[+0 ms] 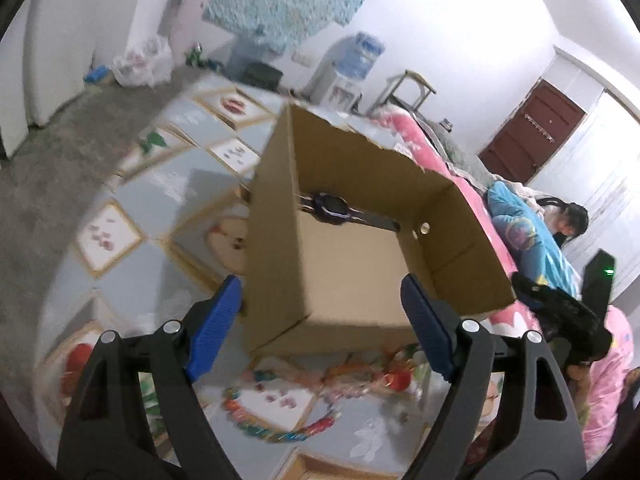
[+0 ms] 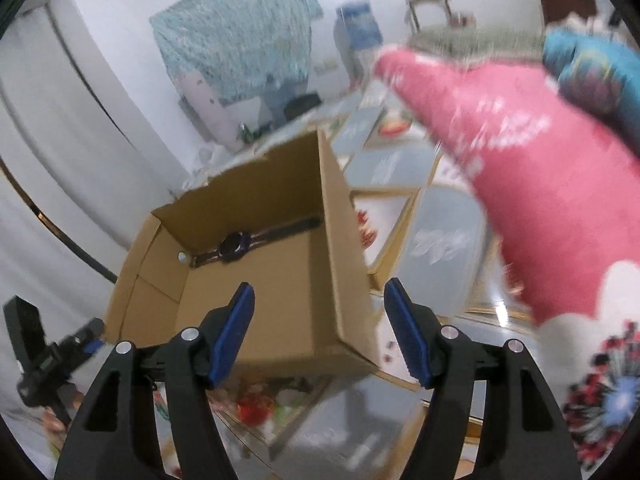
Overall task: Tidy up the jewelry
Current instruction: 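Withdraw both tools from the box back toward the jewelry, then grasp the teal-and-pink beaded bracelet with the left tool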
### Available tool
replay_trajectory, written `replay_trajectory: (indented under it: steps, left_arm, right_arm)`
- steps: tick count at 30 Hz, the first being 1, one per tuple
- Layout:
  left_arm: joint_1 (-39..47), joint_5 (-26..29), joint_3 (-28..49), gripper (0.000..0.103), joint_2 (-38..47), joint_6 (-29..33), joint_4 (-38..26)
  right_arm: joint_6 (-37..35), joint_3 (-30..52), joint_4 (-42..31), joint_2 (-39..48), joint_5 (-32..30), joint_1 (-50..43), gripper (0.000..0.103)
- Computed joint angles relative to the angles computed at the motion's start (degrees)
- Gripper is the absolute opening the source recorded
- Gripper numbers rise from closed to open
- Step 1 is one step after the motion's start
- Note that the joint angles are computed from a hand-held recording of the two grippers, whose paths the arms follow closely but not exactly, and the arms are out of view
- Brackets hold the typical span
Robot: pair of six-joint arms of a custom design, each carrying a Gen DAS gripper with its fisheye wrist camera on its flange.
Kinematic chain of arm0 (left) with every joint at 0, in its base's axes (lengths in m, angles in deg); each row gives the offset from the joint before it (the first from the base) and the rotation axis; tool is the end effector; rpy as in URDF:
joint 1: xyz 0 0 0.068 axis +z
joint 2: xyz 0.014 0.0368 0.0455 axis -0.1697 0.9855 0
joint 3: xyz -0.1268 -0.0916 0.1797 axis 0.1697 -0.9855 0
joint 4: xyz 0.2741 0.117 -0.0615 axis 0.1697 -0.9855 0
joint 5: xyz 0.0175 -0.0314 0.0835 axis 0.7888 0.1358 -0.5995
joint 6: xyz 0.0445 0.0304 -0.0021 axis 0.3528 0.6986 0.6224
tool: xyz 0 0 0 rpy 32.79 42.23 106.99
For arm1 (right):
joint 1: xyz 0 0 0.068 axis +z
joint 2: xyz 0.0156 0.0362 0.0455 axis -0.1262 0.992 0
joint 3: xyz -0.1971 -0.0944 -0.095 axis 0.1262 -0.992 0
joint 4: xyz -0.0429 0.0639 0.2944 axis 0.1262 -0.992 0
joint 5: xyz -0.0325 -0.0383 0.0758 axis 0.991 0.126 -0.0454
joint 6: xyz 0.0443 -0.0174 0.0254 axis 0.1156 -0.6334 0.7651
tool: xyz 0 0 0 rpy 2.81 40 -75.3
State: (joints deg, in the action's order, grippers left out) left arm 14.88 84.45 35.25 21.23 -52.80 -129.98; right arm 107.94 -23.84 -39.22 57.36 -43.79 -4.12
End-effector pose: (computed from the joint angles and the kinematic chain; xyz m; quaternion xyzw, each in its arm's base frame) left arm 0.2793 0.1002 0.2545 0.0390 0.9001 -0.2712 0.3388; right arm 0.2052 0.0137 0.2563 0.1536 0.8651 0.1452 0.4550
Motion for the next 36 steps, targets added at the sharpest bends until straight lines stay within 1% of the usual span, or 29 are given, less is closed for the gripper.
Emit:
replay_trajectory:
  steps: [3, 4, 6, 8, 10, 11, 12, 14, 16, 17, 19, 22, 23, 25, 27, 28, 29, 31, 34, 36]
  left_arm:
    - [3.86, -1.86, -2.46, 0.078, -2.97, 4.56, -2.21]
    - [4.99, -3.36, -3.91, 0.078, -4.24, 6.09, -2.94]
    - [5.94, -6.46, -6.3, 0.078, -6.01, 8.23, -3.76]
    - [6.1, -9.1, -9.4, 0.078, -8.05, 9.21, -3.2]
    - [5.12, -12.5, -12.45, 0.077, -9.61, 9.71, -2.22]
    - [4.05, -14.56, -13.84, 0.071, -10.51, 9.36, -1.27]
    - [2.81, -16.7, -15.21, 0.068, -11.36, 8.98, 0.06]
    - [0.79, -19.78, -16.96, 0.063, -12.49, 7.86, 2.48]
    - [-0.92, -22.04, -18.13, 0.058, -13.85, 8.08, 4.21]
    - [-1.99, -23.39, -18.87, 0.056, -14.71, 8.28, 5.4]
    - [-3.99, -25.73, -20.36, 0.05, -16.33, 9.27, 7.11]
    - [-7.91, -31.05, -21.98, 0.04, -16.95, 9.94, 9.8]
    - [-8.69, -32.18, -22.12, 0.035, -16.45, 10.05, 10.28]
    - [-9.82, -34.04, -22.48, 0.028, -15.65, 10.27, 10.86]
    - [-9.95, -34.02, -23.13, 0.026, -16.25, 10.44, 11.65]
    - [-10.01, -33.68, -23.08, 0.02, -16.15, 10.51, 11.5]
    - [-9.71, -32.58, -22.56, 0.013, -15.6, 10.56, 10.68]
    - [-10.01, -31.97, -22.81, 0.009, -16.27, 10.21, 9.55]
    - [-9.2, -28.75, -22.17, 0.009, -16.36, 11.66, 5.88]
    - [-8.19, -26.21, -21.57, 0.009, -16.48, 12.7, 2.34]
  right_arm:
    - [0.57, -3.94, -4.59, -8.91, 1.73, 4.59, 0.066]
    - [1.32, -5.25, -5.67, -10.87, 2.08, 6.82, 0.066]
    - [3.49, -7.37, -6.47, -11.93, 1.89, 12.06, 0.066]
    - [4.75, -9.34, -4.62, -10.31, -0.01, 16.72, 0.066]
    - [6.25, -9.69, 0.17, -3.29, -1.8, 21.53, 0.066]
    - [7.05, -9.67, 3.73, 0.53, -4.24, 22.61, 0.065]
    - [7.82, -9.44, 7.32, 4.37, -7.43, 22.99, 0.064]
    - [9.22, -7.38, 12.68, 12.92, -12.32, 23.63, 0.056]
    - [9.42, -5.46, 15.34, 18.66, -14.53, 24.44, 0.052]
    - [9.31, -3.68, 16.11, 22.22, -14.45, 25.24, 0.049]
    - [9.03, -1.44, 16.31, 26.0, -13.04, 26.31, 0.045]
    - [9.12, 0.36, 16.13, 28.97, -11.32, 26.94, 0.037]
    - [8.9, 1.07, 16.01, 29.93, -9.96, 27.29, 0.033]
    - [8.44, 1.76, 16.04, 30.76, -8.43, 27.8, 0.031]
    - [8.02, 2.56, 15.53, 31.38, -6.2, 28.55, 0.027]
    - [7.9, 2.66, 15.58, 31.52, -5.76, 28.63, 0.024]
    - [7.88, 2.76, 15.63, 31.76, -5.56, 28.67, 0.017]
    - [7.73, 2.51, 15.71, 31.74, -6.15, 28.32, 0.012]
    - [7.38, 1.9, 14.77, 30.33, -6.57, 27.96, 0.009]
    - [7.09, 2.02, 12.78, 29.69, -4.75, 28.77, 0.008]
